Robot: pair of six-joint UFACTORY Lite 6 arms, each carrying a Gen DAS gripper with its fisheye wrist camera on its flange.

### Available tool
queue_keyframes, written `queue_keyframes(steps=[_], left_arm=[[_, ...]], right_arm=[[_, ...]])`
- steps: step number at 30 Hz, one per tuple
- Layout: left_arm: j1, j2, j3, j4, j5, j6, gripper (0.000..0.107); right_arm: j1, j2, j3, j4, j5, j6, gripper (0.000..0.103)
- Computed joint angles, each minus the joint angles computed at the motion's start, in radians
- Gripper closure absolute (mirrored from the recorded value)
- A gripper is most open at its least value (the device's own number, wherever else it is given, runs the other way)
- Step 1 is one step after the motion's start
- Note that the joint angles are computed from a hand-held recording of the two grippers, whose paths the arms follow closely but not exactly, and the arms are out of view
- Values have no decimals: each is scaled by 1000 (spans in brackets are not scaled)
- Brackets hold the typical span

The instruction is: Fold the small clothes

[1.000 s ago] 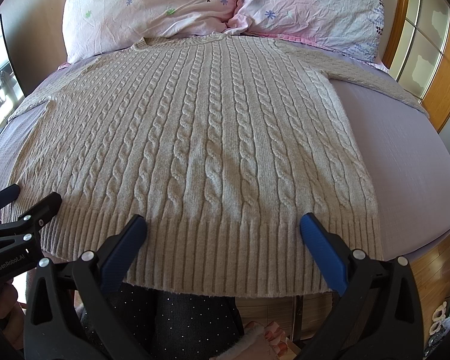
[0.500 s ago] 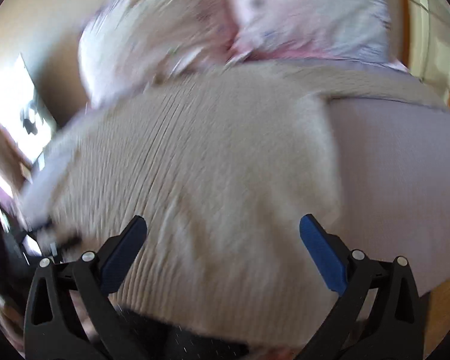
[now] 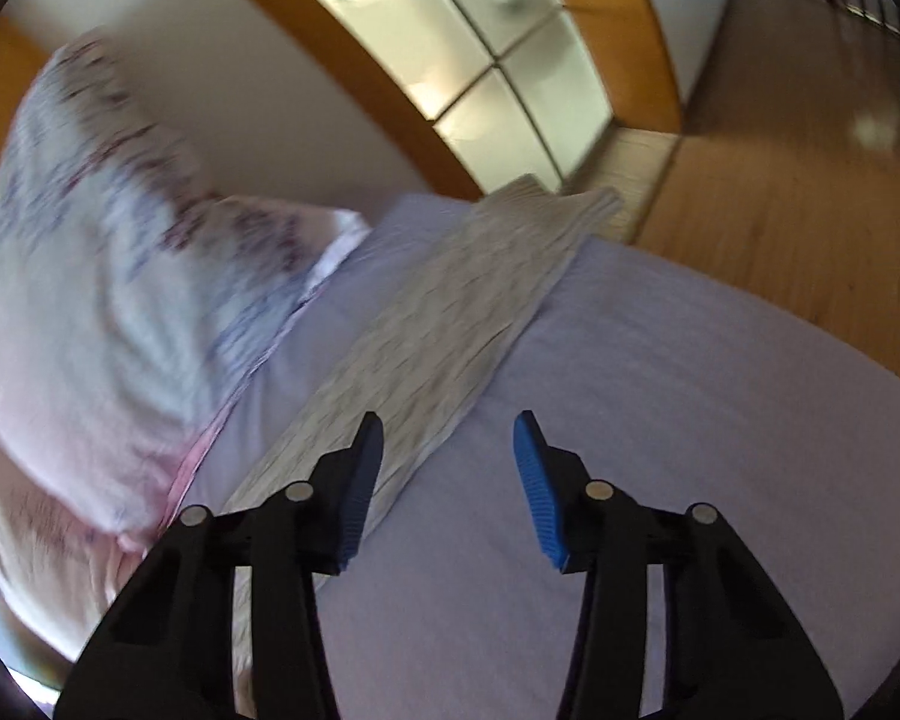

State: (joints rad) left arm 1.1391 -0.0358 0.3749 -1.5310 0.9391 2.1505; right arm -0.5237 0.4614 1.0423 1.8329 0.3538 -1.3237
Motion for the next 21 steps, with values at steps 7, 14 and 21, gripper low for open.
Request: queue_keyframes(steps=[7,14,21], left_arm=[[-11,120,141,-230,-113,106,5],[42,289,370,-245,-260,85,5],[67,467,677,-113,-328,-175,5]], right_arm=[[-12,192,183,190,-18,-107,82],[86,-4,36,614,-3,-604,97],[668,-398,-78,983,-46,-1087,97]])
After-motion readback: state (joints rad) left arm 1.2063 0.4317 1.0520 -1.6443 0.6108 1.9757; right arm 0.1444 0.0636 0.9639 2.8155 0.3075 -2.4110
